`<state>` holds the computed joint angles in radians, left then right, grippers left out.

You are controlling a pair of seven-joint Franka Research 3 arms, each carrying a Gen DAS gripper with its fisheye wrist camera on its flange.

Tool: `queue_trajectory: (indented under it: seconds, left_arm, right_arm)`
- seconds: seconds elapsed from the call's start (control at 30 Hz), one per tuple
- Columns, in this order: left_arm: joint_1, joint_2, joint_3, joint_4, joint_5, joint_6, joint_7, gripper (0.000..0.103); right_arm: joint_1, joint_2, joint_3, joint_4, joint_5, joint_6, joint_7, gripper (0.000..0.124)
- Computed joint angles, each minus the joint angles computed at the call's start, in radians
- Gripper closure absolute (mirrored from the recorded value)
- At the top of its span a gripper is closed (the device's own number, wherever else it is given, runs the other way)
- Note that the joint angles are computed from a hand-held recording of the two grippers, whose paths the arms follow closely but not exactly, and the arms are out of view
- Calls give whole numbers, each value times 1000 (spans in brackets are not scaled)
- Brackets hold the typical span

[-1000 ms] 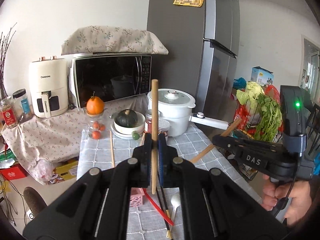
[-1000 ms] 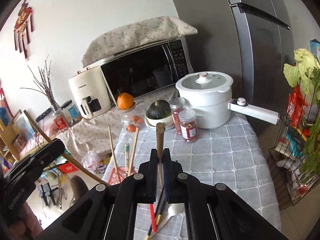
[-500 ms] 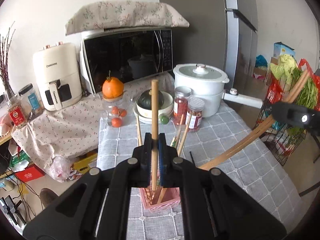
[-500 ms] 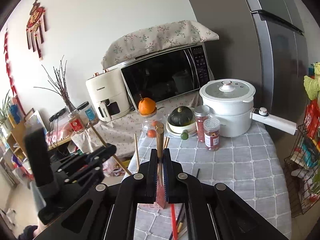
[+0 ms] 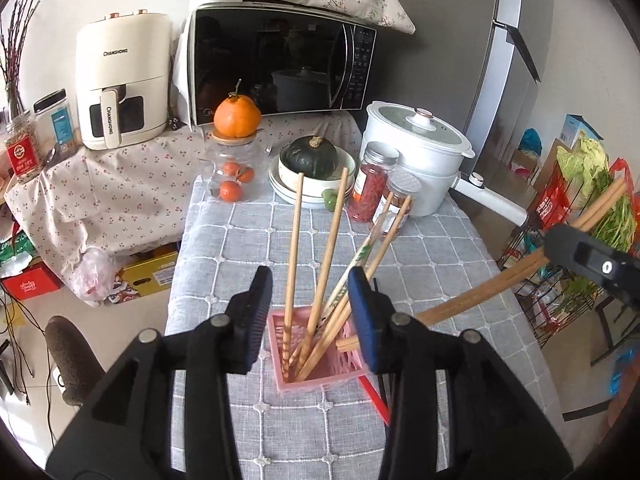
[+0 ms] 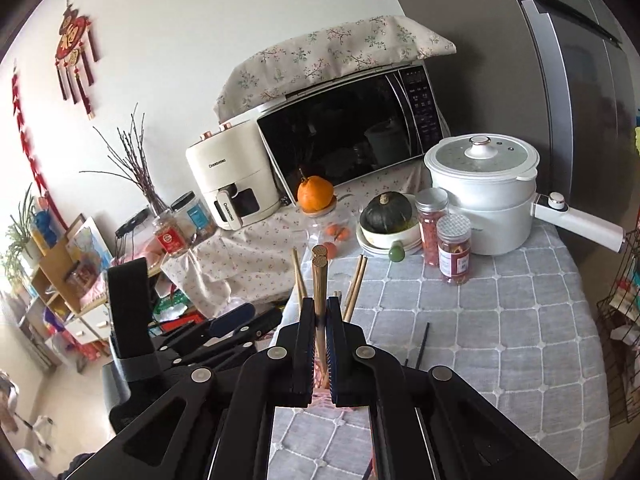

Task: Organize utensils
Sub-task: 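Lower both wooden chopsticks into the pink holder and open both tools, then move the left tool to the red spoon and grasp its handle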

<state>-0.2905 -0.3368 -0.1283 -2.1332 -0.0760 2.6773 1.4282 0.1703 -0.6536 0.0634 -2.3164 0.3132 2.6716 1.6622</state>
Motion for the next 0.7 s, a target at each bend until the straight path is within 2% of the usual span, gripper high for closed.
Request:
queue_trajectory:
  seconds: [0.07,0.2,0.4,0.47,0.53,0.7]
  left_arm:
    - [-7,-26,9,-27,-19,2,2,48]
    - [-25,-70,29,-77,-48,-1,17,45]
    - [-25,-113,30,-120,-60,-63,0,34]
    - [-21,-127,25,-128,-53,-85,-15,31]
    - [-19,-143,19,-133,-43,-109,-27,28]
    - [-43,-176,28,-138,-50,-179,-17,19]
  right_arm:
    - [-2,12,4,2,-3,-6,4,119]
    - [-2,42,5,14,-11,-26,8,119]
    - [13,88,-6,28,-4,-53,-4,116]
    - [25,83,-22,25,16,-60,-16,92]
    - [34,63,-35,8,38,-43,-34,76]
    - [7,-3,-42,-25,37,-61,-50,58]
